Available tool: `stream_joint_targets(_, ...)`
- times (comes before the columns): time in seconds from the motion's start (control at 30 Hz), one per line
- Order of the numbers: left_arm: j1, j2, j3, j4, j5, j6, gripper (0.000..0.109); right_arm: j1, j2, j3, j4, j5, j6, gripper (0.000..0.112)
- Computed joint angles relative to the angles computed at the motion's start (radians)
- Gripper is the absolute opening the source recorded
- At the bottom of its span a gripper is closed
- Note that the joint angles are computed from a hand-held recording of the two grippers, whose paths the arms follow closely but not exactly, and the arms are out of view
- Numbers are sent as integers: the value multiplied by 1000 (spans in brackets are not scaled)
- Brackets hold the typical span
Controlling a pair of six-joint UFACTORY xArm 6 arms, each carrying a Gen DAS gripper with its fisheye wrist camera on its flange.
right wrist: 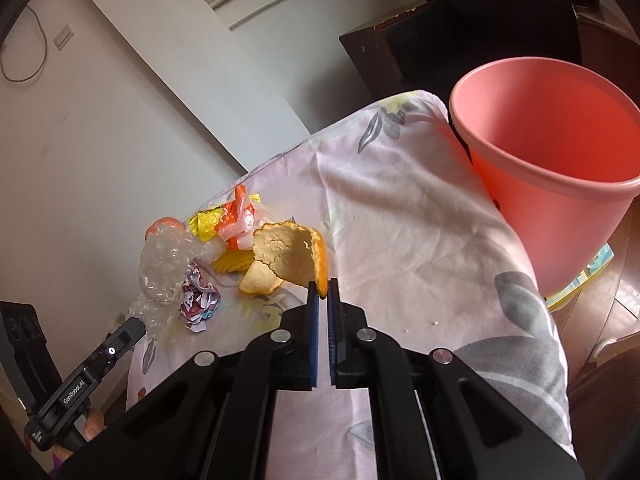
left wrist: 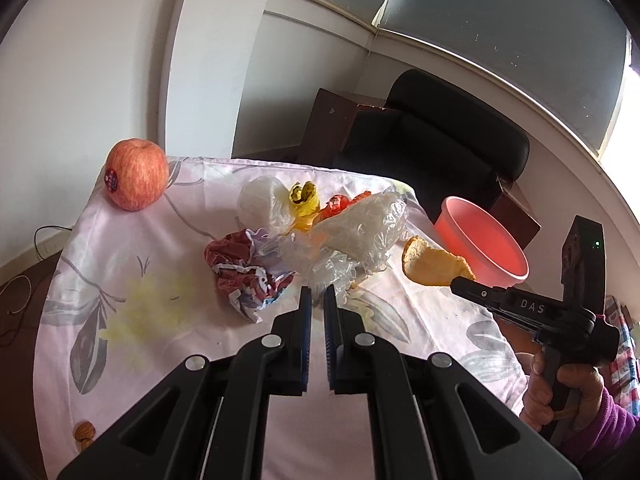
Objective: Collect trash
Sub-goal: 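Grasp the orange peel with the right gripper while the left gripper holds the clear plastic bag, then carry the peel and clear bag over the pink bin and open both grippers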
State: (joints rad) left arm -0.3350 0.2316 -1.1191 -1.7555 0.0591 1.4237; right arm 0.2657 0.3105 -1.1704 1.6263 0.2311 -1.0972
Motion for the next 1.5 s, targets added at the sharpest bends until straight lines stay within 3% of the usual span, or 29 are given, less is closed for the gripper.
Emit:
stream_joint_targets(0.27,-55,43,-83,78,10,-40,5,-43,-22,-7,161,-46,-145,4)
stream_joint_targets(0.5,-113,113,-185,236,23,-163,5,-114,-35,-9,282,-76,-246,4)
stream_joint_targets(0.77,-167,230,-317,547,32,-432,5,-187,11,-58,357,-122,-323,4)
stream_joint_targets(1.23,-196,485,-619,1331,104,-1115,5,-267,107,-166,453,-184,-463,4)
stream_joint_targets(1.33,-197,532,-683,1446,134,-1214,5,-279,126,-186,478,-198,-503,4)
stream_joint_targets(1.5,-199,604,-788,1584,192,-1334,5,-298,143,-185,418,-178,-437,4)
